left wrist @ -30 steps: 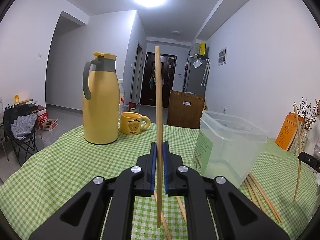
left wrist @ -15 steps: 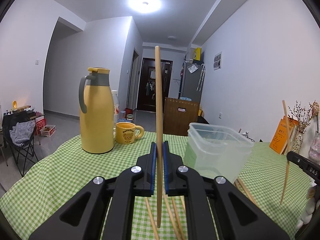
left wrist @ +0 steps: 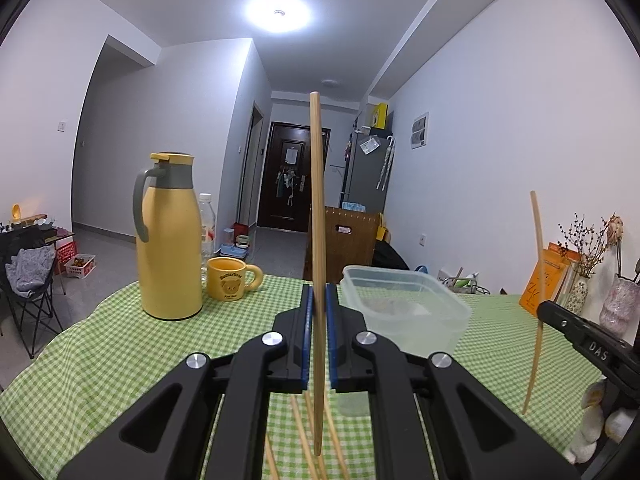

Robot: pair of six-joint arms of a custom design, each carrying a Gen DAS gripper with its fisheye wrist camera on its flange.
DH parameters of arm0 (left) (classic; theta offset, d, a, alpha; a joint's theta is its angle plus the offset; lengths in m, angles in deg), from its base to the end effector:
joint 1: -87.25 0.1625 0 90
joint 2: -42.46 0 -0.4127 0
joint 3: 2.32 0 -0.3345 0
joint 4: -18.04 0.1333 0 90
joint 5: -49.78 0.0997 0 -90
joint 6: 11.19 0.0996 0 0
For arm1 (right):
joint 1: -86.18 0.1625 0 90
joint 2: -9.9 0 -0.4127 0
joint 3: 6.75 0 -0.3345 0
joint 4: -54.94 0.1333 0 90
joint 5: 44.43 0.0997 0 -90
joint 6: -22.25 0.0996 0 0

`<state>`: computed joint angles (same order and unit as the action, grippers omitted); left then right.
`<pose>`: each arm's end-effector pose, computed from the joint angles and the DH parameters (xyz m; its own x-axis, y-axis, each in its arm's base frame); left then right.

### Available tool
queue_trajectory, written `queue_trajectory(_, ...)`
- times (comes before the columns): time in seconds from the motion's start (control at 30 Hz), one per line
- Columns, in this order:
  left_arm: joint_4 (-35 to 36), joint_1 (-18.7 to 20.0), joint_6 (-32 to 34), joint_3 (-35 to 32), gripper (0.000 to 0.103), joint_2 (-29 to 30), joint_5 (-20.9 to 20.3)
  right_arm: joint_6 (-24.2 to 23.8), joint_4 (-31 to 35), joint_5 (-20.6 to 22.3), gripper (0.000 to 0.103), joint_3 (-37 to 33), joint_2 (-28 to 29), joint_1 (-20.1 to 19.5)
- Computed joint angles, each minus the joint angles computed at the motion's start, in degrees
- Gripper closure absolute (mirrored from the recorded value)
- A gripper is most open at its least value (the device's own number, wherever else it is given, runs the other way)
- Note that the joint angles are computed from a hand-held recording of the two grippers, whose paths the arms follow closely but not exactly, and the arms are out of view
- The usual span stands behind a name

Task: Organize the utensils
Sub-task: 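Carry both upright chopsticks over the clear plastic box with both tools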

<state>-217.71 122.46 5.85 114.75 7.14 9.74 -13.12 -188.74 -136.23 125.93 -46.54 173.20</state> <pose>-0.2763 -0.4514 0.1316 -0.7872 0.1973 -0.5843 0.6159 0.2039 -0.7610 0.1078 -0.4327 0.2572 -0.8192 -0.0584 0.5706 -0.5676 0.2249 -0.7920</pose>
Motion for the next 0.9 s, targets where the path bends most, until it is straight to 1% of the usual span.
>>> queue_trajectory(0.2,0.89,-0.56,0.51,-1.67,0.099,-0.08,-0.92,-0.22,1.18,-0.26,0.097,-1.75,-0.11,1.49)
queue_trajectory(0.47,3.38,-0.82,1.20,-5.02,0.099,0.29,-2.60,0.72,3.49,0.06,0.097,-4.15,-0.30,2.85)
queue_trajectory(0.9,6.67,-0.38,1.85,-10.94,0.099,0.99,-5.59,0.41,6.97,0.53,0.097,-9.07,-0.62,4.76)
